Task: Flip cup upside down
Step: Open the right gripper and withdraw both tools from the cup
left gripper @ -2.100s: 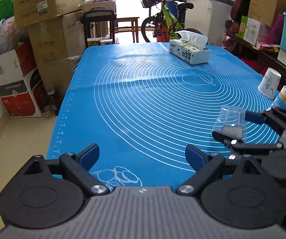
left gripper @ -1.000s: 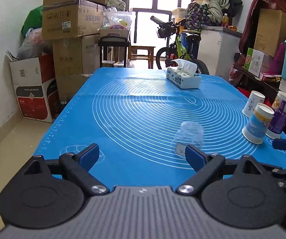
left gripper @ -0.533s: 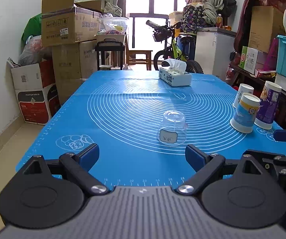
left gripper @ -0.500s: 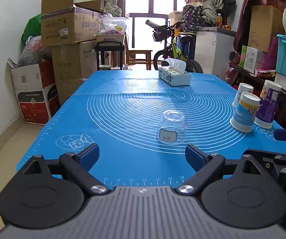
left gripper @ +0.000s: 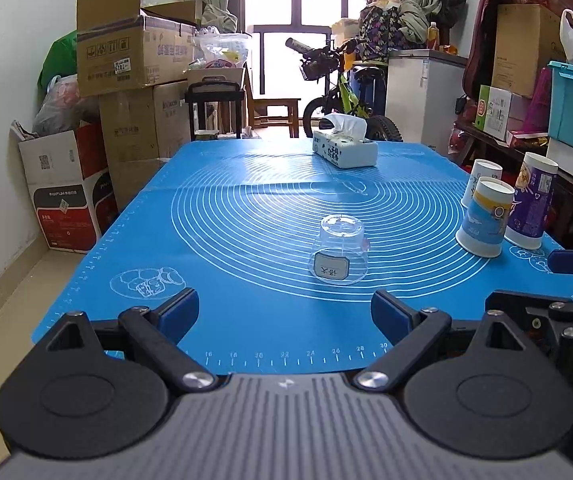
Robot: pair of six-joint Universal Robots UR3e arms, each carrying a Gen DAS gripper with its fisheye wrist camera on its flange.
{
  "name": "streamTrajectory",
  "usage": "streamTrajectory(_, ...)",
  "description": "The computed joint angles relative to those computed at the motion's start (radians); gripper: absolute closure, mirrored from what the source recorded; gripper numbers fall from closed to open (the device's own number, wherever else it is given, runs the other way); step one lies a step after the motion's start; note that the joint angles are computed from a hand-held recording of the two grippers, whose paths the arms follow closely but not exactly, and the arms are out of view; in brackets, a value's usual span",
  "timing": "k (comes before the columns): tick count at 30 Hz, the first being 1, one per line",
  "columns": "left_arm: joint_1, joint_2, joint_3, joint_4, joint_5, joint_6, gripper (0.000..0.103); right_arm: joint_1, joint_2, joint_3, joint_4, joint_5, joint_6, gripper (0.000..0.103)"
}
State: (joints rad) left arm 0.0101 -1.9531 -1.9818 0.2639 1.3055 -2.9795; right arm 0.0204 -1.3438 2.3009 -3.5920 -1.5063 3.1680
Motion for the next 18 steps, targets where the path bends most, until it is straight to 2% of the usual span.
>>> streamTrajectory(18,-0.001,0.002,-0.002,-0.003,-0.003,0.014,0.011,-0.006,0.008,-0.003,0.011,0.008,-0.003,0.003)
